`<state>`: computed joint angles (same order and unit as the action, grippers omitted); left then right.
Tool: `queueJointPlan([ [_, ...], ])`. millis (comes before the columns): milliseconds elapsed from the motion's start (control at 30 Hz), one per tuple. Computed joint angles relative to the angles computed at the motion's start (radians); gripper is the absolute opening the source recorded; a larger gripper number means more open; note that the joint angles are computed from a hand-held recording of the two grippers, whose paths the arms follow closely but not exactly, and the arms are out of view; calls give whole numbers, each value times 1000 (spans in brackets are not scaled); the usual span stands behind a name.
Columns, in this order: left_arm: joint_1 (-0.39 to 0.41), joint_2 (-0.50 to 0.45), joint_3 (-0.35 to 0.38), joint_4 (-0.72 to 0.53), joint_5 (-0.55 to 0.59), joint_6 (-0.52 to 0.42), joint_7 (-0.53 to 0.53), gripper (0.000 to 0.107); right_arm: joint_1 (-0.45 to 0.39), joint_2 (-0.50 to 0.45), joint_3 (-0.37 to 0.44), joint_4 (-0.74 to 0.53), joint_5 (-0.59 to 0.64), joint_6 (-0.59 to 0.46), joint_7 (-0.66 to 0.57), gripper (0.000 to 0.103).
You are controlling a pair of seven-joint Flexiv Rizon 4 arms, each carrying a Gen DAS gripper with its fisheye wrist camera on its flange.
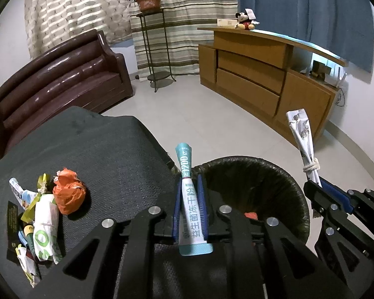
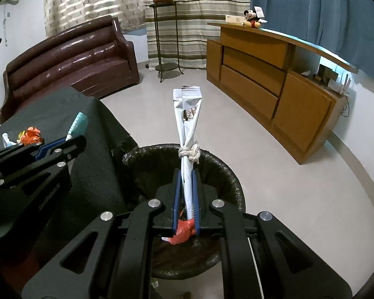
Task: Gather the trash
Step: 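Open the right gripper over the bin while the left gripper drops the blue-capped tube in, then grasp the yellow-and-white wrapper with the left gripper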
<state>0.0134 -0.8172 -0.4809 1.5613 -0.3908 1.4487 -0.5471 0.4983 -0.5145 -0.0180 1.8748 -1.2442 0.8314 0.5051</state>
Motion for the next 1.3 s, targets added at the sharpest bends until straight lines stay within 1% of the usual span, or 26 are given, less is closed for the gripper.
queueJointPlan([
  [33,-5,0,4,-1,0,1,-4,17,-1,0,-1,-1,0,1,3,12],
  [67,-8,0,7,-4,1,1,-7,23,-4,3,-2,2,-3,6,6,22],
  [100,-14,-1,11,-8,2,0,-12,30,-5,3,-3,3,-8,7,14,27],
  [133,-11,-1,7,-8,2,0,-10,32,-2,5,-5,4,-10,-1,24,31],
  [300,-10,-3,4,-7,4,10,-18,45,-2,6,0,5,-6,-16,28,31],
  [400,-9,-3,4,-9,3,9,-27,50,-1,6,2,5,-5,-25,27,31],
  [467,-8,-4,3,-12,4,7,-29,51,-1,6,3,6,-5,-27,31,32],
  [800,-12,-2,8,-15,5,1,-36,52,-1,5,6,7,6,-35,35,33],
  [1000,17,31,-6,24,-6,6,-35,52,0,5,7,3,-1,-28,30,33],
  [1167,45,65,13,59,-21,6,-52,52,12,-6,8,-22,-8,-17,7,33],
  [1300,60,87,48,82,-22,12,-67,52,26,-26,6,-56,-9,2,-23,33],
])
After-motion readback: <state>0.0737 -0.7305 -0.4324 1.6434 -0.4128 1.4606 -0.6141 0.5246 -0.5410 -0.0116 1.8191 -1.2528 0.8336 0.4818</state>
